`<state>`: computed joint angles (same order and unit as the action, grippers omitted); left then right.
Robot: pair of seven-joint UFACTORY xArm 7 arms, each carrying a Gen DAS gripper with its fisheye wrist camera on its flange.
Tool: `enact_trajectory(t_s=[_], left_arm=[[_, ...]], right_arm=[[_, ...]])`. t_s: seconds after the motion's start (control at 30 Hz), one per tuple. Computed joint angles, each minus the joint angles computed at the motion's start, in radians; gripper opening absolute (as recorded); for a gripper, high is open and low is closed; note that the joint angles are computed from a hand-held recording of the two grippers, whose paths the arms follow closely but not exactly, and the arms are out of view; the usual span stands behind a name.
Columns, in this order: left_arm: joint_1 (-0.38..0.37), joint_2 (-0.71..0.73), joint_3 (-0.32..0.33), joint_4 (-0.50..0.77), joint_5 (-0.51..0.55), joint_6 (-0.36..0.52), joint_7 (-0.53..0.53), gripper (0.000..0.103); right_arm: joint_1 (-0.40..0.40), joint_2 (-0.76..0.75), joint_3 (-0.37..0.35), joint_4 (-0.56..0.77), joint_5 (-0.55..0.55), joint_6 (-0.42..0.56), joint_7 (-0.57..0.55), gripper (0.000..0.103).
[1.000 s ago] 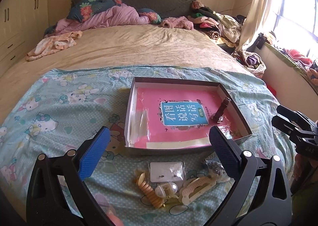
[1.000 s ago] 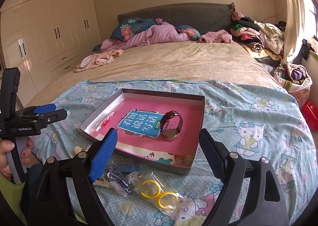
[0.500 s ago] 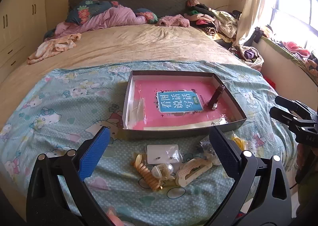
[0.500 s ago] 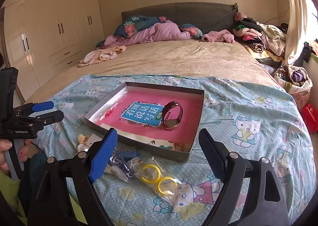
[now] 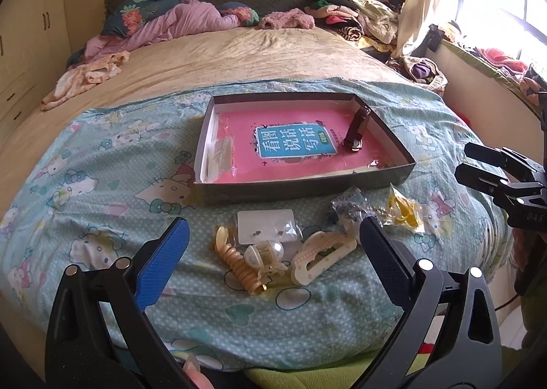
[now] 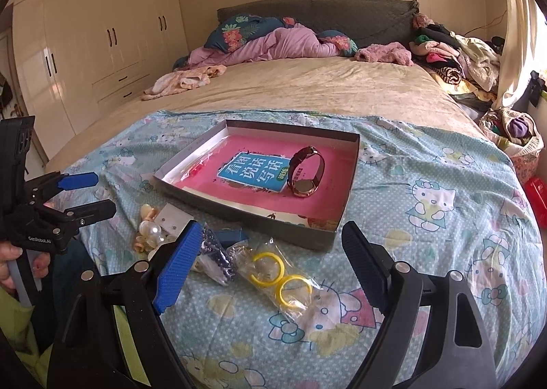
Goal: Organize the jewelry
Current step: 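Move both tools back toward the remaining jewelry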
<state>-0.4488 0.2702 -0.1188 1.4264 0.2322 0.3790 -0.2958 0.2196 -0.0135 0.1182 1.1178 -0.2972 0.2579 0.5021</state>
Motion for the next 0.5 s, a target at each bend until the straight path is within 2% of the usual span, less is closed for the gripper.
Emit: enact_trajectory(t_s=[0.5], left_arm=[[-0.018,0.006,-0.032,-0.061,-0.023,0.027,0.07,0.093]], right_arm=[[0.018,-0.017,0.008,-0.063,0.159,0.007,-0.158,0.083]])
